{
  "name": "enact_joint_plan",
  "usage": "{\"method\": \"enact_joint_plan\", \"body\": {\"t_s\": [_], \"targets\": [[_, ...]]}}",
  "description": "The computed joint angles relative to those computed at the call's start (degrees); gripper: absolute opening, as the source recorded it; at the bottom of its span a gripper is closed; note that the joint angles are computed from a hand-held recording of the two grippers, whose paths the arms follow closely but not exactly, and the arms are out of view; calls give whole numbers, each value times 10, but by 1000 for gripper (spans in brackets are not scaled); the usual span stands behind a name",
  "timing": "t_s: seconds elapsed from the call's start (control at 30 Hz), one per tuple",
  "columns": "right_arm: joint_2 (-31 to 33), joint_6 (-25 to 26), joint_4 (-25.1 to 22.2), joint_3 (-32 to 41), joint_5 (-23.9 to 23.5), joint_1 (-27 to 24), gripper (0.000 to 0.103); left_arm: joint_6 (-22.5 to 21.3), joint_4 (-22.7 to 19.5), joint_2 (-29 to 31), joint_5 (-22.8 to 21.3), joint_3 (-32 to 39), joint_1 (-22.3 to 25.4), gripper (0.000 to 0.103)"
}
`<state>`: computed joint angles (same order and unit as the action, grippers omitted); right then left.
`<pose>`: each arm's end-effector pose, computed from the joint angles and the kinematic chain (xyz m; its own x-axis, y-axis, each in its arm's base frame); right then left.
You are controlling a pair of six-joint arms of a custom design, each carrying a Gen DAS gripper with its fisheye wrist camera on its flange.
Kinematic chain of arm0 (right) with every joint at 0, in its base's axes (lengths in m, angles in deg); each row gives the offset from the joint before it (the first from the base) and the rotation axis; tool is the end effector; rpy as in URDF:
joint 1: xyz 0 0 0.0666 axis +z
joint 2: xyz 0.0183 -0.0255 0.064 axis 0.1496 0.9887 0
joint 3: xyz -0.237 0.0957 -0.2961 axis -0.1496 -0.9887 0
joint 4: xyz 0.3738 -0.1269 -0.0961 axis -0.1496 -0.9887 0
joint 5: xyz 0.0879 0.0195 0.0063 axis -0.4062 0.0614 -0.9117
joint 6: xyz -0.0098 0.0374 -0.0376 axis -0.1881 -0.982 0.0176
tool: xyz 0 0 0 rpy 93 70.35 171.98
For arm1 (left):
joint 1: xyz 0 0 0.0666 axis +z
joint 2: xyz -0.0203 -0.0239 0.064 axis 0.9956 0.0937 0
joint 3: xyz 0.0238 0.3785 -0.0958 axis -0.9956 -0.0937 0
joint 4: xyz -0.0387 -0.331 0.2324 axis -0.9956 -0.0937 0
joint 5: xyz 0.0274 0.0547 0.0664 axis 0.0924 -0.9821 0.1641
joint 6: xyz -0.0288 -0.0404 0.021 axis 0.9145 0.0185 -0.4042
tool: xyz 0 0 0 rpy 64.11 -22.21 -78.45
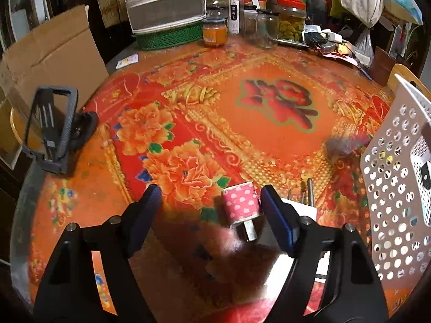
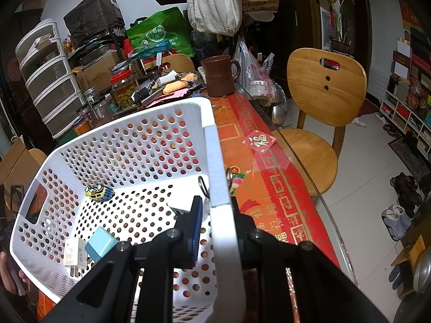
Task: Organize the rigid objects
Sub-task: 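Grasp the pink polka-dot charger with the left tool, then carry the pink charger into the basket and open the left tool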
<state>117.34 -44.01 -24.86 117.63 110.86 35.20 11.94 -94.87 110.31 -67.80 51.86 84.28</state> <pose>0.3035 0.1357 0.3129 -0.6331 0.3348 -0.6979 0.2895 0.9386 0.1876 0.4951 -0.0022 0.2704 -0.8077 0.0420 -0.5881 0.0155 0.9986 0.0500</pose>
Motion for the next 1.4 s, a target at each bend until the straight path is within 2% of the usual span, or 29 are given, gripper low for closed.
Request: {"method": "enact_joint_plan", "body": {"t_s": [0.03,0.1,0.17,0.3,0.47,0.57,0.9,1.2,1.4], "targets": [[0,0,0,0,1,0,17,0,3,8,-1,2,1,72],[0,1,-1,0,1,1,17,4,1,17,-4,8,-1,61],[-1,3,0,-1,1,0,17,5,0,29,1,18,0,29],[-2,1,4,-3,5,2,17,6,9,31,-13,16,-2,28],[-3,3,7,-4,2,1,17,21,66,-2,-45,-13,2,27],[-4,4,7,-4,2,0,17,19,78,-13,-52,-21,3,27],[-5,3,10,-5,1,0,17,1,67,-32,-72,-18,-10,26],[-4,4,15,-5,-4,0,17,-20,43,-109,-94,-13,-35,24],[-4,3,17,-6,-6,0,17,-23,15,-140,-79,-3,-47,24]]}}
